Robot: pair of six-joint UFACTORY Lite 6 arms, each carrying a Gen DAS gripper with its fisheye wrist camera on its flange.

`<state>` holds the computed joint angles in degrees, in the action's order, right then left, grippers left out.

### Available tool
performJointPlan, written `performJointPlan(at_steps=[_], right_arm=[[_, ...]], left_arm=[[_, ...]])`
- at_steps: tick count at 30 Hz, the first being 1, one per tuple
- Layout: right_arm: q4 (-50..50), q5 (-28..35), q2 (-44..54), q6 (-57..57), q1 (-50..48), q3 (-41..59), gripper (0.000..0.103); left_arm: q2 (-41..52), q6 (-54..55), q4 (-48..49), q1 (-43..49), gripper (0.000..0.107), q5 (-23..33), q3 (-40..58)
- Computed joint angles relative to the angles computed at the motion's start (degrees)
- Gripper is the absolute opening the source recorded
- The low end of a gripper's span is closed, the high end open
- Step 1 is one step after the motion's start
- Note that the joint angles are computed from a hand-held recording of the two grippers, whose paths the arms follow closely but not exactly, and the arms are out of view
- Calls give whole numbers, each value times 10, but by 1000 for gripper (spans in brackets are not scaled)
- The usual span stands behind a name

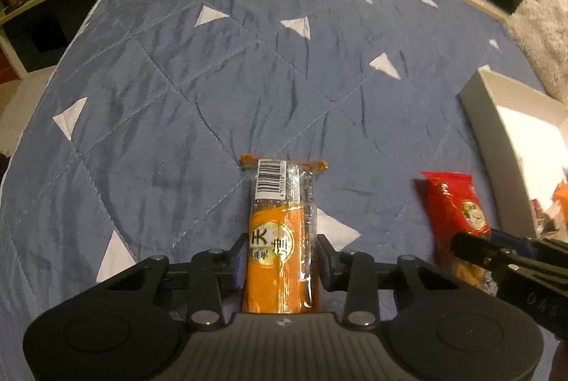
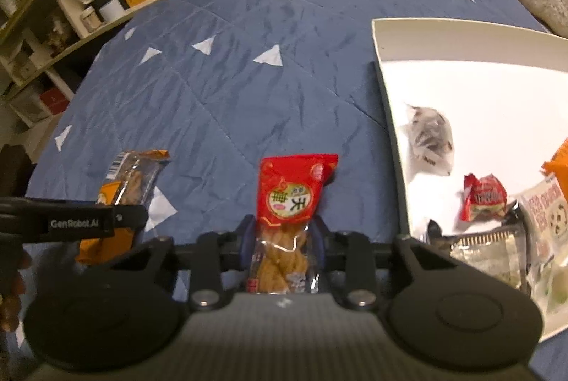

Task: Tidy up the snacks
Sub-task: 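Carry the orange bar and red pack over the white box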

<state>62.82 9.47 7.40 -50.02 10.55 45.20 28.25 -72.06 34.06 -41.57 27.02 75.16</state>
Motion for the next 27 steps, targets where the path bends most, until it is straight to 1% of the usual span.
performJointPlan(at_steps=[2,5,10,15,19,21,24,27], right_arm=[[47,19,-10,-55,-12,-5,37],[76,37,-28,-94,-25,-4,37],[90,80,-85,-128,-68,-14,37],[98,128,-119,-156,-131,-17,37],[93,157,-138,-168,-173,-17,37],[84,168,-145,-169,-190,-12,37],[71,180,-148,-177,-217,4,37],[57,193,-148,-189,-253,20,37]], left_arm=[[-17,-22,11,-8,40,-3,-10],[-42,-63,36,-26,40,1,-20],[-59,-125,80,-57,40,16,-5],[-53,-150,102,-84,40,45,30],[-28,-143,100,-95,40,68,85],[-6,-129,95,-101,40,83,128],[40,-96,77,-109,40,102,207],[101,-51,50,-118,40,130,308]])
